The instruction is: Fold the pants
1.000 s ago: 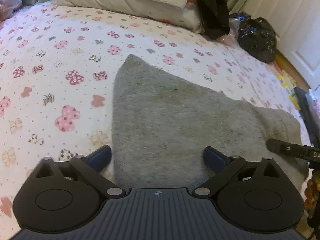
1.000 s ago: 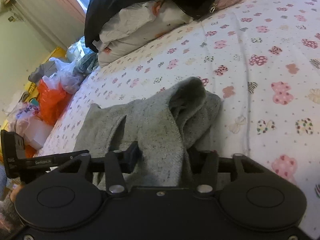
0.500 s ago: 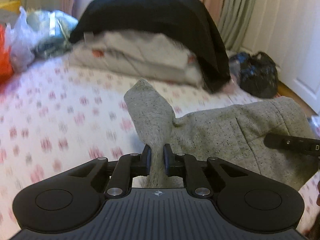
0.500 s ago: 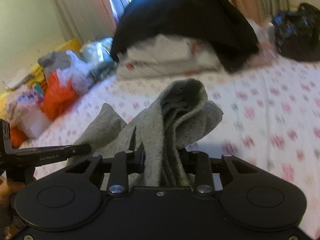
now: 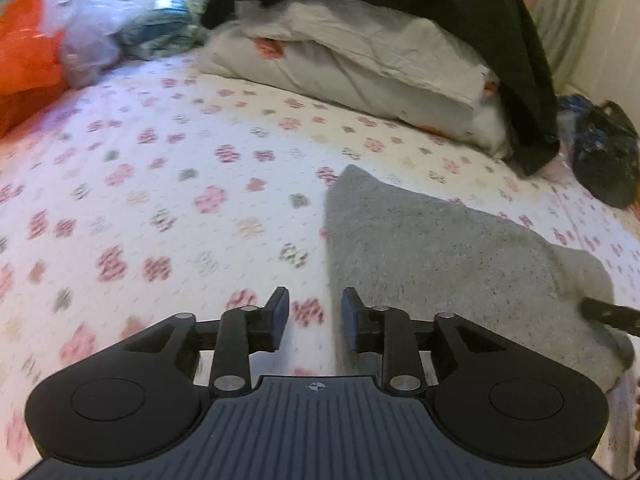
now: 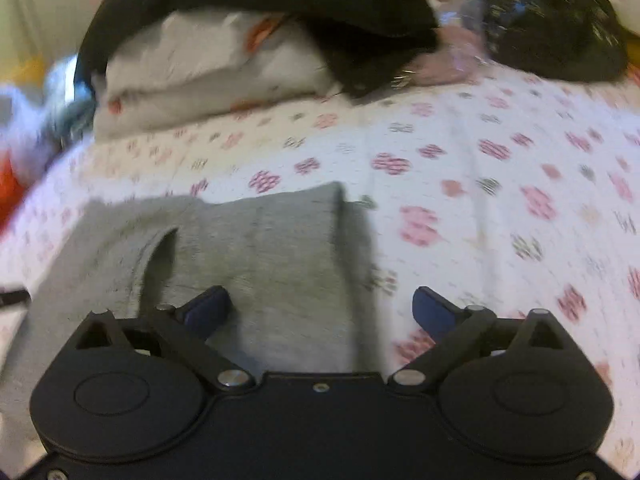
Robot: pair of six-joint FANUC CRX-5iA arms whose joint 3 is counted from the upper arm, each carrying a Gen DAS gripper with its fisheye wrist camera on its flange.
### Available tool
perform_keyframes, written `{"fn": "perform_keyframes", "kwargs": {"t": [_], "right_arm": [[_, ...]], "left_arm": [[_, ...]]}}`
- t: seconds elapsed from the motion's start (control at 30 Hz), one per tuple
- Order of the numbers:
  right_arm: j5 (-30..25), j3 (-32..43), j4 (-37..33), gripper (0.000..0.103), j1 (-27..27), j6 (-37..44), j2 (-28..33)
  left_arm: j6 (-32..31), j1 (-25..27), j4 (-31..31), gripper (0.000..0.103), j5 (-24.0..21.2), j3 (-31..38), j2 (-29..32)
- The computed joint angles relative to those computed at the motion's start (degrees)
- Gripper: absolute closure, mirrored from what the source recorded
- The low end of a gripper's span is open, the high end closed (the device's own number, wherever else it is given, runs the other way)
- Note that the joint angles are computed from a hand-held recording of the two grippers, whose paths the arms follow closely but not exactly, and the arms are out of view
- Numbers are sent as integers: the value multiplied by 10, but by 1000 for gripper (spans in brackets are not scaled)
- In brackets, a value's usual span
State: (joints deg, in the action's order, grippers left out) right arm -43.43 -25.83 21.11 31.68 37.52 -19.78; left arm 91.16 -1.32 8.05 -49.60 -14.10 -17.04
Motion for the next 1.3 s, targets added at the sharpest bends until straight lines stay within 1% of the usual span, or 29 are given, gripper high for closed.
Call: {"fn": "perform_keyframes", "kwargs": {"t": [0.03,0.07,0.1,0.13,0.17,0.2,0.27,0.3,0.33,0.37,0.4,0.43,0.47,0.5,0.53,0.57,0.6,0.67,0.7,0.73,0.8,0.87,1.0,1.07,1.1,1.17,1.2,1.27,1.3], "right_arm": [[-2,-9,11,5,2,-16,-13],[0,-26,40,5,9,-46,-33],[4,-44,78,5,19,-80,-53],[6,-61,119,5,30,-113,-70],[8,-78,165,5,45,-143,-88],[11,-86,197,5,57,-152,-98],[7,-104,256,8,90,-155,-111],[8,-115,279,13,106,-150,-116],[10,-121,286,20,117,-138,-118],[0,-117,270,23,131,-113,-111],[-15,-107,232,27,142,-81,-102],[-31,-97,190,27,147,-58,-94],[-42,-94,161,26,148,-58,-86],[-26,-110,163,23,142,-86,-96],[-15,-125,179,17,140,-112,-104],[-25,-120,171,17,140,-111,-102],[-23,-116,157,17,136,-109,-103],[-34,-101,142,12,134,-91,-98],[-44,-93,137,4,136,-84,-94],[-57,-82,133,1,135,-80,-88],[-80,-68,133,0,144,-91,-90],[-103,-76,164,0,171,-127,-115],[-167,-84,230,0,245,-169,-159],[-208,-89,261,0,292,-202,-179],[-240,-90,276,0,324,-224,-189],[-300,-82,284,0,377,-253,-196],[-320,-80,288,0,397,-264,-199],[-363,-78,298,0,442,-288,-206],[-386,-75,305,0,464,-299,-207]], "left_arm": [[15,-3,-2,69,3,-3,-10],[32,-8,-7,63,8,-9,-25],[66,-23,-38,52,13,-7,-40],[102,-44,-77,45,14,2,-46],[133,-68,-117,35,11,10,-51],[154,-88,-144,30,9,16,-54],[168,-124,-177,29,8,15,-53],[169,-136,-185,29,0,16,-46],[172,-146,-191,28,-18,19,-34],[175,-150,-192,26,-37,19,-20],[182,-150,-191,14,-41,13,-14],[219,-150,-208,6,-22,-2,-24],[226,-137,-196,0,-20,-9,-29],[203,-112,-154,0,-12,-23,-32],[176,-88,-113,0,-3,-37,-36],[155,-80,-100,0,-4,-37,-36],[141,-78,-99,0,-10,-31,-32],[123,-76,-98,0,-25,-18,-28],[125,-76,-99,1,-34,-12,-29],[131,-77,-101,1,-44,-7,-35],[149,-90,-112,1,-53,-6,-55],[157,-103,-120,1,-62,-4,-77],[197,-158,-182,1,-96,20,-111],[229,-202,-233,1,-121,40,-122],[246,-227,-261,0,-136,52,-125],[280,-277,-320,0,-172,78,-120],[301,-307,-353,0,-195,93,-116],[320,-340,-382,0,-220,106,-118],[324,-345,-384,0,-226,108,-120]]}}
